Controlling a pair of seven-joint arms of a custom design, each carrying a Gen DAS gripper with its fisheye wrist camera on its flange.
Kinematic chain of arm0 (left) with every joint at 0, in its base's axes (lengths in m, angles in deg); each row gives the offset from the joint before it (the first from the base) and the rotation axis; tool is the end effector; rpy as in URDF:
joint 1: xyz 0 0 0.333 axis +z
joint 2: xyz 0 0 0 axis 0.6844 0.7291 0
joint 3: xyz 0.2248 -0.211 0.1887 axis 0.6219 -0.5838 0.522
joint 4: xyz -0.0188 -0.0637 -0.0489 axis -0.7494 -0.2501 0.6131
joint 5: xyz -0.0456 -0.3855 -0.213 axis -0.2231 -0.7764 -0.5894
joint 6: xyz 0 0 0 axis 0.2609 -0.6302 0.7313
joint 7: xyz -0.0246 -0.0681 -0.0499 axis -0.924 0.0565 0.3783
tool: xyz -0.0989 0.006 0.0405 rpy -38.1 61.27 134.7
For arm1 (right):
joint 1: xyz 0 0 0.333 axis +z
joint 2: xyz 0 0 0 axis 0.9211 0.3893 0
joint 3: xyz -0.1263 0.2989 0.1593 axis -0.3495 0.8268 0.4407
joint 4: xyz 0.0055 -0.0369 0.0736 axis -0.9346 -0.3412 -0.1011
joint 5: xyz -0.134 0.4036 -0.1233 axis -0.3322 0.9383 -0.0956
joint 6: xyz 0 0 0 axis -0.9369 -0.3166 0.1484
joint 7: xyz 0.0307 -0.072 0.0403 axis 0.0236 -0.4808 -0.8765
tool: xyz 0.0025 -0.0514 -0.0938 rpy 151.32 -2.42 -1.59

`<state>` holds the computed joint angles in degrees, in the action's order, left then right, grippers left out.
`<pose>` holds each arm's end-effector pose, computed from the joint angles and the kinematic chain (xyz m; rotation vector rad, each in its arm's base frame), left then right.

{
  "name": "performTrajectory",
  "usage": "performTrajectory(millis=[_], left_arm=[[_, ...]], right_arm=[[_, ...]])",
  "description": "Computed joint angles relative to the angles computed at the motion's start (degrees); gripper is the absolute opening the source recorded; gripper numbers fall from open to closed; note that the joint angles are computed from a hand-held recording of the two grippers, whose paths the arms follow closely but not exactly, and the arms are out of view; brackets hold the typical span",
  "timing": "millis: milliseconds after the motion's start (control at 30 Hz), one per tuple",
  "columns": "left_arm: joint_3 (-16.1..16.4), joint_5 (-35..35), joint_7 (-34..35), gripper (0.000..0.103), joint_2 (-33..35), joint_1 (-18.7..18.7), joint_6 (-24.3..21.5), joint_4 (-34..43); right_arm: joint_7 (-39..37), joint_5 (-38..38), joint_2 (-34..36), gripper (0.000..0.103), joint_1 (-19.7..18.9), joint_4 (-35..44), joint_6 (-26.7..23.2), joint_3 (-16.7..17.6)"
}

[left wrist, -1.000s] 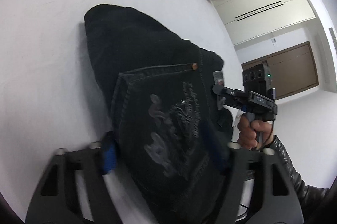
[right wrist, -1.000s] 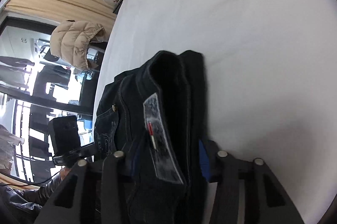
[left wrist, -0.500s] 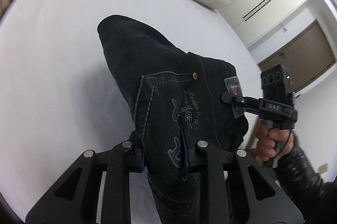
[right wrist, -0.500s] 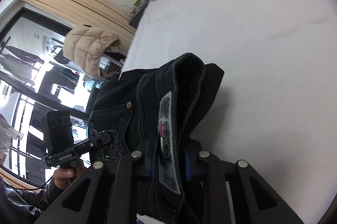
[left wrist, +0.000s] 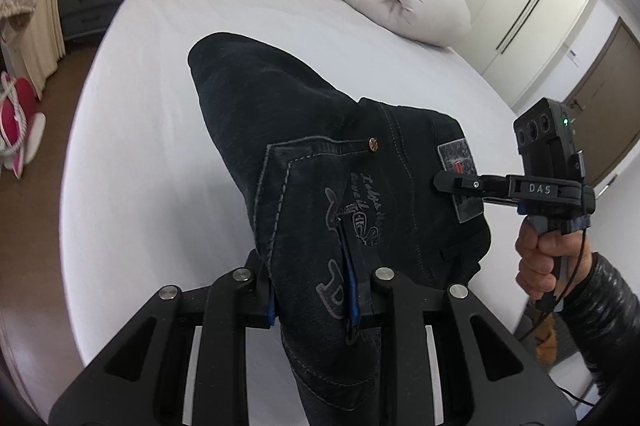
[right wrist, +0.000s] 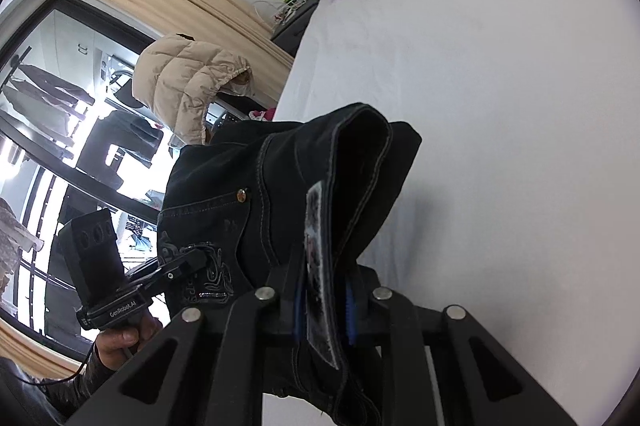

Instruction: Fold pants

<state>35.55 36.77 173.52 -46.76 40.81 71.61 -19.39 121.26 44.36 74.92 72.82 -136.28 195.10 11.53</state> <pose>0.6909 -0.1276 0.4836 -1.9455 1.9809 -1.0251 0.6761 0.1532 0.4866 -1.7832 1.4069 0.3941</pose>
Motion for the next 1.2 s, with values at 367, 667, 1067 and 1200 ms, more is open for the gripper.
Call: performTrajectory(millis=[367, 667, 1067, 1200], left_arm=[[2.05, 4.45, 1.97, 0.023, 9.45, 4.15, -4.16, 13.00], [-0.04, 5.33, 0.92, 0.023, 24.73, 5.22, -7.85, 29.28], [-3.51, -1.38, 0.68, 0.044, 22.35, 9.53, 2.59, 19.89], [-3.31, -1.60, 4.29, 0.077, 11.74, 7.98, 18.87, 7.72]], right_arm=[[7.39, -5.33, 13.53, 0.018, -0.43, 16.47, 2.19, 4.00], [15.44, -11.10, 20.34, 0.018, -1.88, 21.99, 3.32, 5.71], [19.44, -9.70, 15.30, 0.062, -3.36, 12.54, 12.27, 7.31], [14.78, -10.60, 6.35, 0.066, -1.36, 4.37, 22.01, 6.72]])
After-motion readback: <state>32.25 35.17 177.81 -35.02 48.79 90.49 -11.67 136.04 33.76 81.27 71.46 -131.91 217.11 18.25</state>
